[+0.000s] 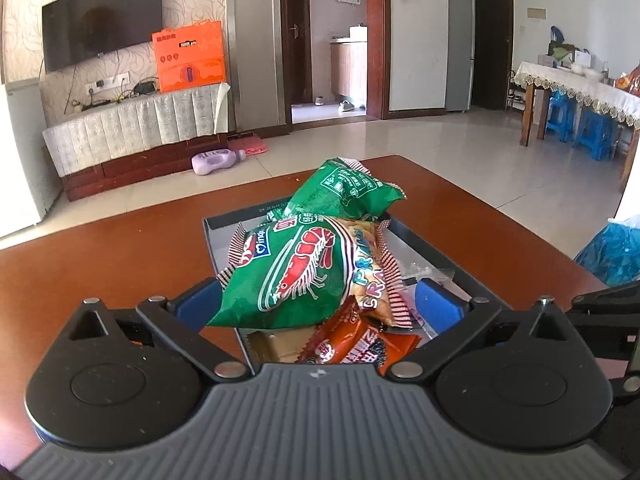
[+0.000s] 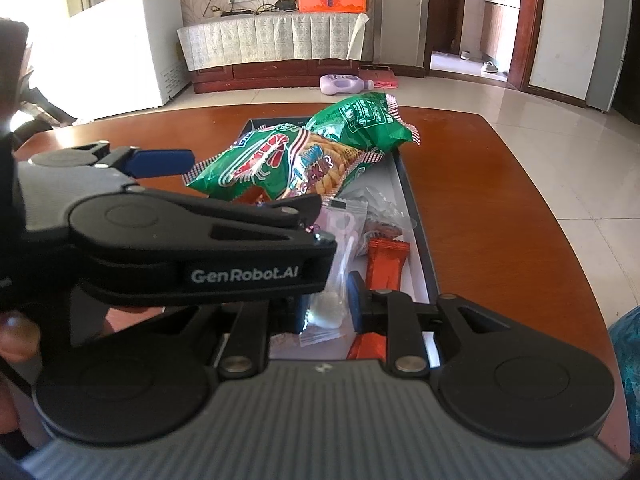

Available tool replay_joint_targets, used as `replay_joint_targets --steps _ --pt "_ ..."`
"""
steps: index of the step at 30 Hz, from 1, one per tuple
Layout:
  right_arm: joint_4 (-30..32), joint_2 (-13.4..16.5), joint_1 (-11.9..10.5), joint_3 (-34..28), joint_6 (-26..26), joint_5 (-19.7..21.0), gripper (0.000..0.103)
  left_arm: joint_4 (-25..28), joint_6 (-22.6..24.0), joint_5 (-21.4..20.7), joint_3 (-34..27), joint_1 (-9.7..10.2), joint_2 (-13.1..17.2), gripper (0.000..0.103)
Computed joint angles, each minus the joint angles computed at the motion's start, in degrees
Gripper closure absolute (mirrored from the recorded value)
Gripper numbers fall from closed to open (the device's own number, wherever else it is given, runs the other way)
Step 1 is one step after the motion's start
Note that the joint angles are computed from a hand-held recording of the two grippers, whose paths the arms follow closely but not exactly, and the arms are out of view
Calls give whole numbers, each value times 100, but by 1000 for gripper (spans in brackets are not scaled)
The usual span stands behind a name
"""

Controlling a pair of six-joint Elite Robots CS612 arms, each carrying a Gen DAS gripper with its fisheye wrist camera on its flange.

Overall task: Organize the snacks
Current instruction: 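Open the left tool to drop the orange packet while the right tool releases the clear packet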

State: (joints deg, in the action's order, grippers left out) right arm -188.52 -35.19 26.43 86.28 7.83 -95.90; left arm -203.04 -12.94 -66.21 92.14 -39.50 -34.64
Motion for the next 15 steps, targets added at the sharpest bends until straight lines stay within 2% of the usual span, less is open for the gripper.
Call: replay_joint_targets --steps 5,11,13,15 --pt "47 -2 9 -11 -7 -21 75 -84 -67 85 21 -11 -9 0" --pt "29 -28 27 35 -90 -88 75 343 -174 525 0 -52 -48 0" --pt "31 -37 28 53 -86 -92 74 604 -230 536 15 -46 -105 0" --pt "15 -52 33 82 -51 -119 70 714 -296 604 46 -45 -142 0"
